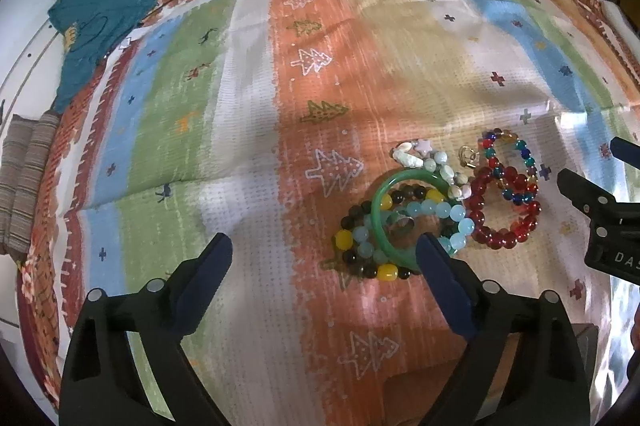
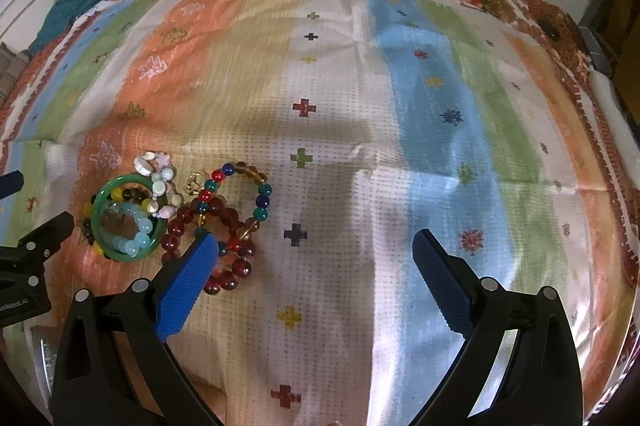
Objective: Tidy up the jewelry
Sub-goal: 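Close left tool on the green jade bangle while right tool grasps the multicolour bead bracelet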
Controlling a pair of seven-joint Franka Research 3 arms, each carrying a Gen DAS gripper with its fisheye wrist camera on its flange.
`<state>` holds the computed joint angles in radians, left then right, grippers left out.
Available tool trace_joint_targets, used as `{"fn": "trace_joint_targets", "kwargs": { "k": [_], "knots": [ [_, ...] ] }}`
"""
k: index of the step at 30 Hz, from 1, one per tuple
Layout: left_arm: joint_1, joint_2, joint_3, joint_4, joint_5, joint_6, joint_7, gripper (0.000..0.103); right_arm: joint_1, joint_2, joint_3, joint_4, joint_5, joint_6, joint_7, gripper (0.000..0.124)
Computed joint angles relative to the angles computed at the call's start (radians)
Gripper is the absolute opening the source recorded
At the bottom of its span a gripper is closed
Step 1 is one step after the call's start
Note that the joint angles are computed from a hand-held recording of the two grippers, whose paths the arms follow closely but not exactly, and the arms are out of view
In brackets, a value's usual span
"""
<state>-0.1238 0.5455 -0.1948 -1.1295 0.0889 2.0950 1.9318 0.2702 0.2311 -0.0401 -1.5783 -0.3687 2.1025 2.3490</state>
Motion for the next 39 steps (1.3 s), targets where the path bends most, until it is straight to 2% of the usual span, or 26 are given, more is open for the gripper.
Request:
{"fn": "trace_joint_targets", "kwargs": {
  "k": [3, 5, 7, 9, 13, 17, 22, 24, 27, 29, 39],
  "knots": [
    [-0.007, 0.015, -0.001, 0.019, 0.005, -0.008, 0.005, 0.085, -0.008, 0.013, -0.002, 0.009, 0.020, 0.010, -0.004, 0.098],
    [-0.010, 0.025, -0.004, 0.030, 0.005, -0.016, 0.014, 0.077, -0.010, 0.022, -0.004, 0.017, 0.032, 0.011, -0.006, 0.098],
    [-0.013, 0.033, -0.006, 0.039, 0.004, -0.025, 0.025, 0.074, -0.009, 0.038, -0.005, 0.035, 0.041, 0.003, -0.011, 0.098],
    [-0.018, 0.037, -0.005, 0.041, 0.007, -0.026, 0.029, 0.070, -0.010, 0.053, -0.007, 0.054, 0.054, 0.000, -0.020, 0.086],
    [-0.023, 0.056, -0.006, 0.070, 0.004, -0.052, 0.033, 0.058, -0.010, 0.072, -0.011, 0.073, 0.082, 0.005, -0.030, 0.081],
    [-0.028, 0.079, -0.002, 0.100, 0.004, -0.082, 0.027, 0.042, -0.016, 0.097, -0.010, 0.099, 0.127, 0.002, -0.055, 0.064],
    [-0.032, 0.092, -0.002, 0.112, 0.004, -0.094, 0.031, 0.038, -0.019, 0.107, -0.012, 0.101, 0.169, 0.006, -0.072, 0.042],
    [-0.035, 0.101, -0.003, 0.122, 0.005, -0.104, 0.034, 0.036, -0.022, 0.109, -0.012, 0.099, 0.185, 0.018, -0.081, 0.028],
    [-0.036, 0.117, -0.007, 0.143, -0.003, -0.122, 0.043, 0.025, -0.028, 0.112, -0.007, 0.093, 0.220, 0.033, -0.103, 0.015],
    [-0.033, 0.124, -0.012, 0.153, -0.016, -0.138, 0.047, 0.011, -0.027, 0.114, -0.007, 0.091, 0.227, 0.034, -0.116, 0.012],
    [-0.020, 0.074, -0.020, 0.102, -0.046, -0.103, 0.040, 0.007, -0.022, 0.066, -0.010, 0.043, 0.221, 0.073, -0.120, 0.010]
  ]
}}
